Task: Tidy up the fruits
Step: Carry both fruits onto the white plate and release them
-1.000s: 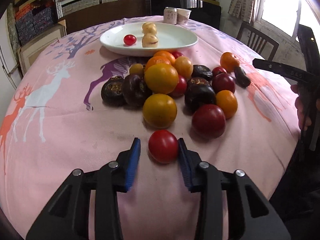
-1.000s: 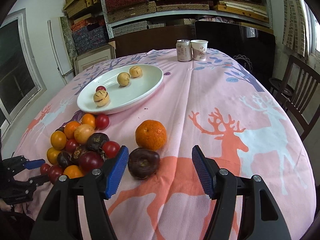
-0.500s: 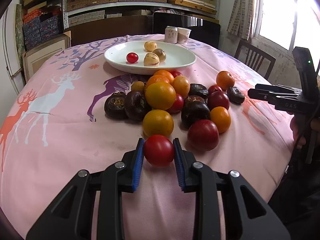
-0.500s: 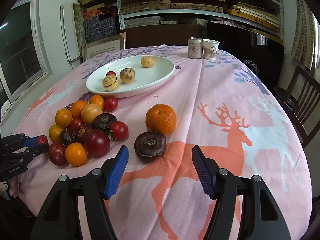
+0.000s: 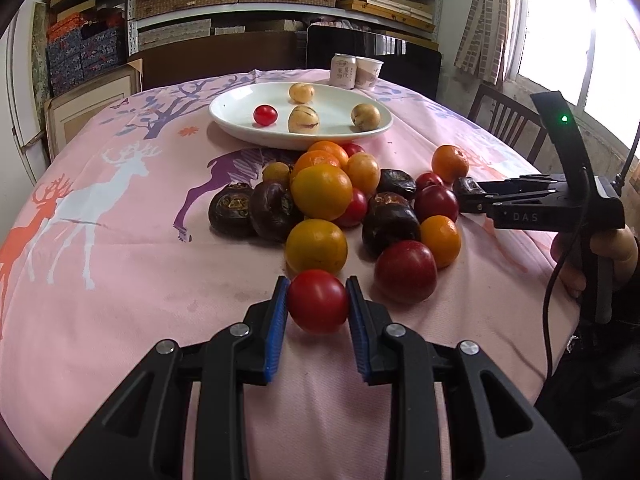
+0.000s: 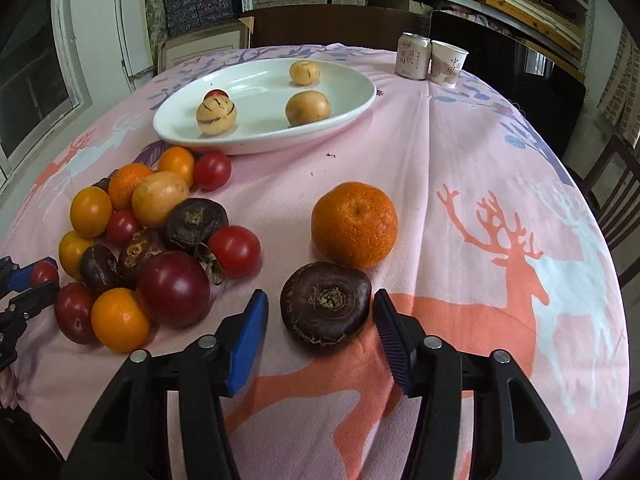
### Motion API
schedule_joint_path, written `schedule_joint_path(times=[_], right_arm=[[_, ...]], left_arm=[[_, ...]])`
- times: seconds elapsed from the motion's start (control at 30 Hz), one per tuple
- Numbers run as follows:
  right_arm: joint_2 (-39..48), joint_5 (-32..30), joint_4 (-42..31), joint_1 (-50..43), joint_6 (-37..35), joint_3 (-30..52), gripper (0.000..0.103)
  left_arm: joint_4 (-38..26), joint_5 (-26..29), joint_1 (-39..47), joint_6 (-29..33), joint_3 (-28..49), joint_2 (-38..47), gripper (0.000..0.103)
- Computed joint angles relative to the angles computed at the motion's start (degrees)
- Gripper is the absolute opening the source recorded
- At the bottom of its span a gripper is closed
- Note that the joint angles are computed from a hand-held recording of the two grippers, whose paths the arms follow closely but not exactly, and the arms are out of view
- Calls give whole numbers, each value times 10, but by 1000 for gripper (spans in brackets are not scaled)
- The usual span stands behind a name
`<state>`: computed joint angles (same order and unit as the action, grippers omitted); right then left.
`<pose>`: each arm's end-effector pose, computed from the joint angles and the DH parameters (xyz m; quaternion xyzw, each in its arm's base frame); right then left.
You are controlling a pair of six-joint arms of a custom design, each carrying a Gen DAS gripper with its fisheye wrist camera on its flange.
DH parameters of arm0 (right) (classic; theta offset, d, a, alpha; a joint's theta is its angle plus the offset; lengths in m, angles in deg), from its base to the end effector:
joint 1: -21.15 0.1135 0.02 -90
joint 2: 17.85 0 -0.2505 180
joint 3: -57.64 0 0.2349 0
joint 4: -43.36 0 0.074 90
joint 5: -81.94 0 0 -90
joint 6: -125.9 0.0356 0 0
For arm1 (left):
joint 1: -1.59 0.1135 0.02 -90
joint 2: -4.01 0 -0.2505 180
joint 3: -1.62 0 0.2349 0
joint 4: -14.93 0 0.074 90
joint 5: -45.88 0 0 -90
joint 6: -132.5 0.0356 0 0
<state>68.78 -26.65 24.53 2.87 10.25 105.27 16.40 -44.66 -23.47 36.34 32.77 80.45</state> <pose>0.2364 -0.0661 0.1245 -0.1056 0.9434 0.0417 0.3116 0.1864 -0.0868 0.1142 0.1492 0.9077 -0.1014 0.3789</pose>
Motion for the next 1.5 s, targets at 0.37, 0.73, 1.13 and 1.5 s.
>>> schedule_joint_path(times=[0.37,0.73,1.13,1.5], right_arm=[[-13,-38,6,-28,-4,-12,44],[-26,-58,4,-46,-8,-25,44],[-107,-120,-92,-96,-33,6,44],[-77,-158,-158,-94,76,225,44]], left_arm=[[1,4,4,-1,5,11,28],[0,5,4,-1,5,12,28],[-19,37,39,-11,17,13,28],[-155,73,96,29,209,-1,28]])
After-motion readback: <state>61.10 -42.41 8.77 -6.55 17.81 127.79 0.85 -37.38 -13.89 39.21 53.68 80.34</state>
